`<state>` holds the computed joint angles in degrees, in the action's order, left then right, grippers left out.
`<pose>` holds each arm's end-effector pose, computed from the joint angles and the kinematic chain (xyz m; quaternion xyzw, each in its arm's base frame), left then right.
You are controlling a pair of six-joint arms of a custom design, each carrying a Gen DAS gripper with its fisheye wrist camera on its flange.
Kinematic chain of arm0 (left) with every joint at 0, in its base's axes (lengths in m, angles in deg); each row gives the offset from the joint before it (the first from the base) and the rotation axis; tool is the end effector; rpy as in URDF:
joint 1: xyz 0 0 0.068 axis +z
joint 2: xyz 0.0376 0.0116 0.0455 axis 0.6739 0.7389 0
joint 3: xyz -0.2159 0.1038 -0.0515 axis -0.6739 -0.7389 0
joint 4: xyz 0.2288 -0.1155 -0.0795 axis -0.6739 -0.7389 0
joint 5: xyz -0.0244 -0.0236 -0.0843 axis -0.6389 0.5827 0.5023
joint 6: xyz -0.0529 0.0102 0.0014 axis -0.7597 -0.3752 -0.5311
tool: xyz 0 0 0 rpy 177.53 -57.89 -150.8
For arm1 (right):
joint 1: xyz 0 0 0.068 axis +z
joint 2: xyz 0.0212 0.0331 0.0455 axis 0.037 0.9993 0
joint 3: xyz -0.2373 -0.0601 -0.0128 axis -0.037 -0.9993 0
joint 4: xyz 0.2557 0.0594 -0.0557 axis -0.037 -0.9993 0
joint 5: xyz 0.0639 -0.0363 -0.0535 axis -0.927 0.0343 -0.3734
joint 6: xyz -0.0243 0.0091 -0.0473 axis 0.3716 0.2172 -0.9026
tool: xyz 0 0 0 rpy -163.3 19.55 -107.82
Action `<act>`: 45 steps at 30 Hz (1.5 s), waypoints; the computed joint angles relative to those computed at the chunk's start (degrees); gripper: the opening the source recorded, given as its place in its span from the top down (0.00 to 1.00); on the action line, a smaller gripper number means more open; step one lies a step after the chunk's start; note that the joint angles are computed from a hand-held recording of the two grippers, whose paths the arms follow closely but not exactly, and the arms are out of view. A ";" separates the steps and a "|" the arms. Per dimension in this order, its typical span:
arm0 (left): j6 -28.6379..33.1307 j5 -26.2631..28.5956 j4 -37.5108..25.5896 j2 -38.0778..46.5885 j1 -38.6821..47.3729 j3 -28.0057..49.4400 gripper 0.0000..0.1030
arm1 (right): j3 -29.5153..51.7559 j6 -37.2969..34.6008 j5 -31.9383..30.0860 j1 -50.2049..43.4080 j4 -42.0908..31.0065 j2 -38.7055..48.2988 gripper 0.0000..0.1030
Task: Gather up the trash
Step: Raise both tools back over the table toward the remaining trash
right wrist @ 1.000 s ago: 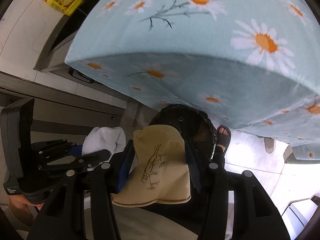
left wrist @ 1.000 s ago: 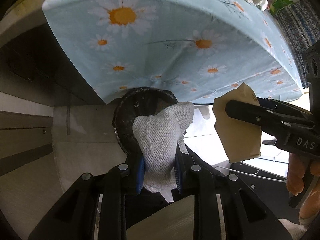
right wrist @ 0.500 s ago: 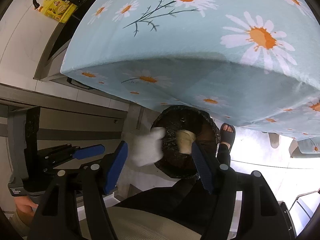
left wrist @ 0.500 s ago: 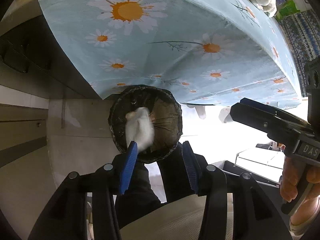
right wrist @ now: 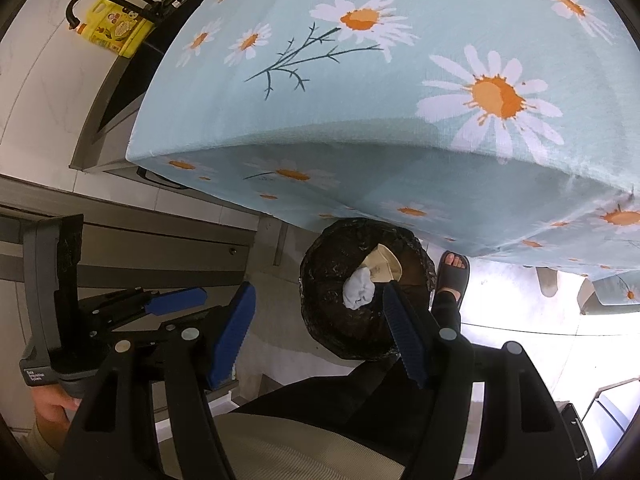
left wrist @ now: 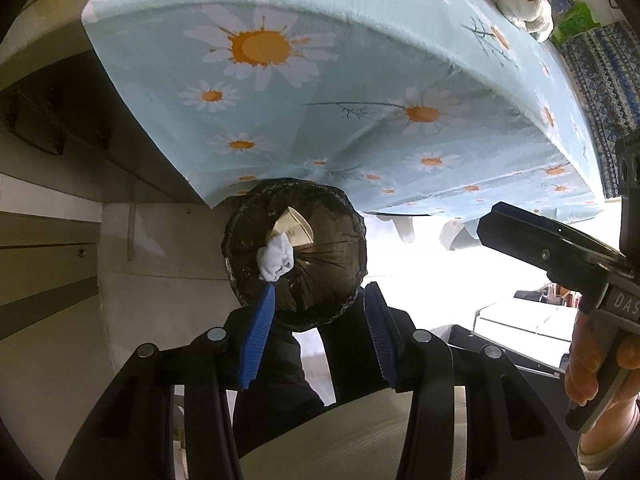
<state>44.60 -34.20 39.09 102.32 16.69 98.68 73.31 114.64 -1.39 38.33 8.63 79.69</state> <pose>0.2386 -0.1268 0.1463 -0.1366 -0.9773 0.1620 0.0050 0.2007 0.1581 0.1599 0.0546 0.9686 0.2309 0.0744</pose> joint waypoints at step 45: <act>-4.29 -6.49 -14.36 23.99 -12.39 58.13 0.38 | 29.21 -38.99 -3.59 -45.22 -20.79 5.40 0.05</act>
